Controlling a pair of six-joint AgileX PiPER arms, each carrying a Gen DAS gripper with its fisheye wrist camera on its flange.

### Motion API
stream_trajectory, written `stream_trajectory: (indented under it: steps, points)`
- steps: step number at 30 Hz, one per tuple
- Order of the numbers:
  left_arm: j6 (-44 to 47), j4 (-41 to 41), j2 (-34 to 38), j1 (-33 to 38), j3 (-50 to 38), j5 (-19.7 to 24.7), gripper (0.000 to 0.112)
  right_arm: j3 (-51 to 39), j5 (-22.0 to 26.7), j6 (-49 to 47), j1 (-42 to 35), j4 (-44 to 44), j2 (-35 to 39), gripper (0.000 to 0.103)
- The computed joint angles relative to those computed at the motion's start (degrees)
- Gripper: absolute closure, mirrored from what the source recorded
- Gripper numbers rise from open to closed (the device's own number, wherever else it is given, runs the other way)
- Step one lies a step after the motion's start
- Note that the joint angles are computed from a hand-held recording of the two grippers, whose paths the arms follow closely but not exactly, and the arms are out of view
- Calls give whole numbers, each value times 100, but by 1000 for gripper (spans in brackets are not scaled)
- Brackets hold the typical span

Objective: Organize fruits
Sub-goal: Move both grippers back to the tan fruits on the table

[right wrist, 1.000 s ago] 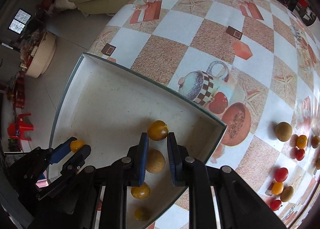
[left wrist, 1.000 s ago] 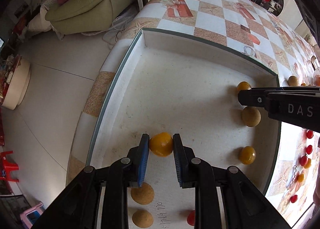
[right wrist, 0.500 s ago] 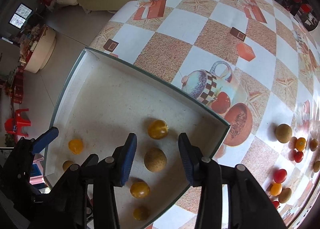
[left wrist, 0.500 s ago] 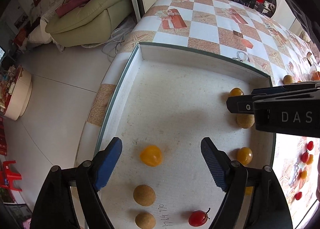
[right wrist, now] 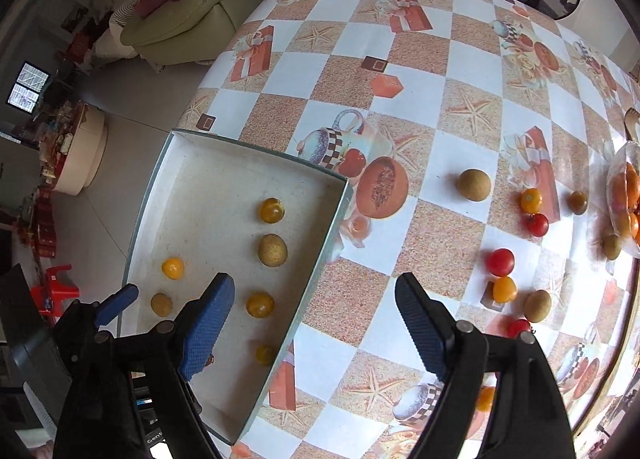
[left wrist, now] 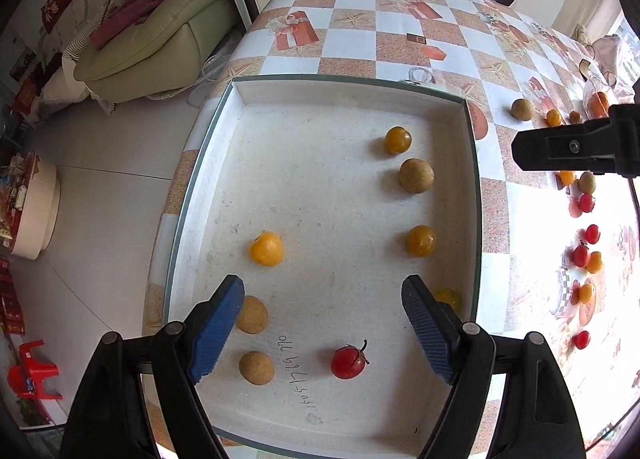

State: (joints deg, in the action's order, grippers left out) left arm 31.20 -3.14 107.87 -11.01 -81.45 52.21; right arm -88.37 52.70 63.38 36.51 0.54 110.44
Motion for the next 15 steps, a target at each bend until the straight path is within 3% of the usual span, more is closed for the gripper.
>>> stream_trajectory:
  steps: [7,15]
  points:
    - [106,-117,-552,-597,483,137,30,2293,-375,1103,207,-4,-1452,18]
    - [-164,-208,-418,-1314,231,347,30,4215,-546,2256,239,-85,-2823,18]
